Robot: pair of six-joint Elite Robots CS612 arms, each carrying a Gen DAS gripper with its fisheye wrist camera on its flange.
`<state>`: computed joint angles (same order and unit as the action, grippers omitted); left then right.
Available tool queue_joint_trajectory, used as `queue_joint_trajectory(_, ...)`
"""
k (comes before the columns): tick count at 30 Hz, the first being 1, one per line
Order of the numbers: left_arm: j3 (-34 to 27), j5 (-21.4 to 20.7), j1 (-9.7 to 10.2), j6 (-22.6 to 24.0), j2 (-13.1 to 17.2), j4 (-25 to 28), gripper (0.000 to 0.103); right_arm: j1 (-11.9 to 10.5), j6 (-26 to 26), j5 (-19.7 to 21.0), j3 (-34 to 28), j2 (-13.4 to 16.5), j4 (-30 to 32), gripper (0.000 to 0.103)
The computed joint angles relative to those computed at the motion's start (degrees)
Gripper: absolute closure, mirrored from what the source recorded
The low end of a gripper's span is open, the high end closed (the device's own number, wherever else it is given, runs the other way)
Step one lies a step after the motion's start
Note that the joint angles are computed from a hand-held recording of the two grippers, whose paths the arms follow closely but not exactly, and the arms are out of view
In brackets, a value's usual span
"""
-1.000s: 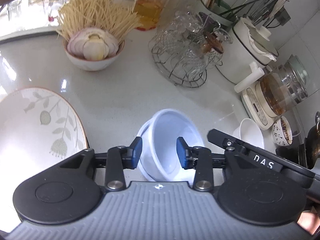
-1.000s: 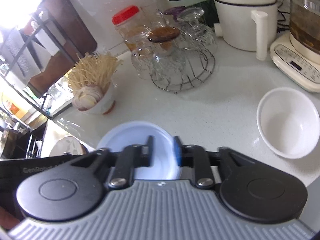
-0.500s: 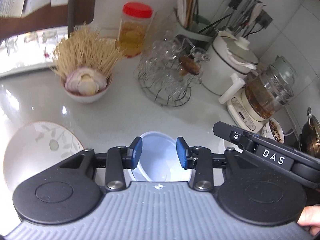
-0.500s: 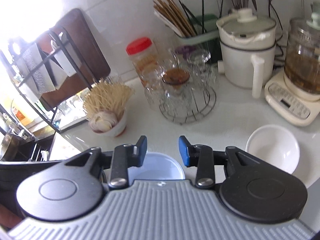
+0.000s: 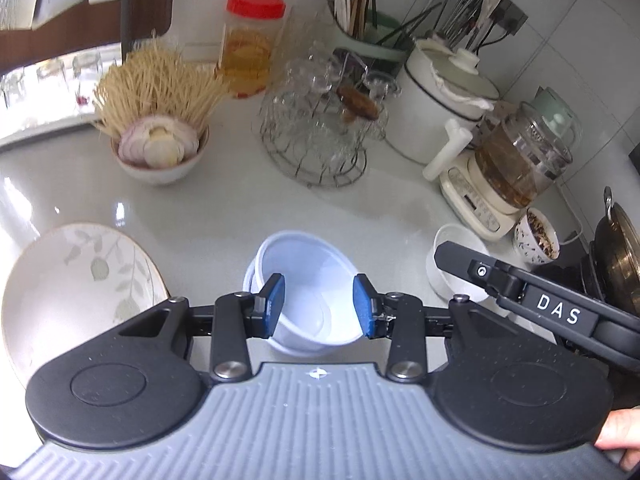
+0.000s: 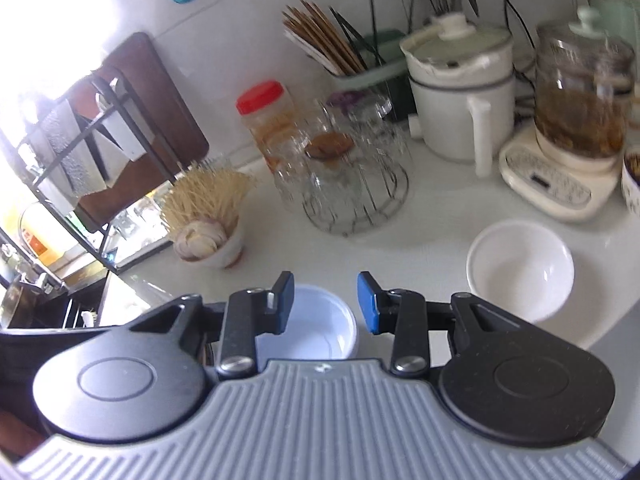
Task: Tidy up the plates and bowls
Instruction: 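Close both grippers on the rim of the stacked blue bowls and lift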
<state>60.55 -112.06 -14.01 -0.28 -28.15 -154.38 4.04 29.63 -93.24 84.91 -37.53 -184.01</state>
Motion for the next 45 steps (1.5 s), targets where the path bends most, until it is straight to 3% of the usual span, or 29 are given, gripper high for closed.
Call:
queue_joint_trajectory(11,-1.9,2.6,-0.47,-1.6,2.8,1.0,0.062,-1.6,1.9,6.1,-1.1,1.9,5.3,0.065)
queue_joint_trajectory(17,-4.1,3.5,-0.33,-4.9,4.5,1.4,0.081,-2.3,1.5,10.4,-3.0,3.4,8.3,0.065)
queue_joint_trajectory(21,-5.5,3.9,-0.31,-4.9,5.2,2.7,0.090,-2.7,2.0,12.3,-4.4,4.2,10.5,0.073)
queue_joint_trajectory(24,-6.3,3.7,-0.25,-4.5,5.5,4.0,0.095,-2.7,2.0,12.1,-5.2,4.5,11.4,0.079)
queue_joint_trajectory(30,-7.7,3.5,-0.17,-4.5,6.2,6.7,0.095,-2.7,1.1,12.9,-5.9,4.8,12.7,0.083)
queue_joint_trajectory(45,-13.1,3.2,-0.05,-5.3,9.0,13.1,0.095,-2.4,0.7,12.2,-8.0,5.9,14.9,0.084)
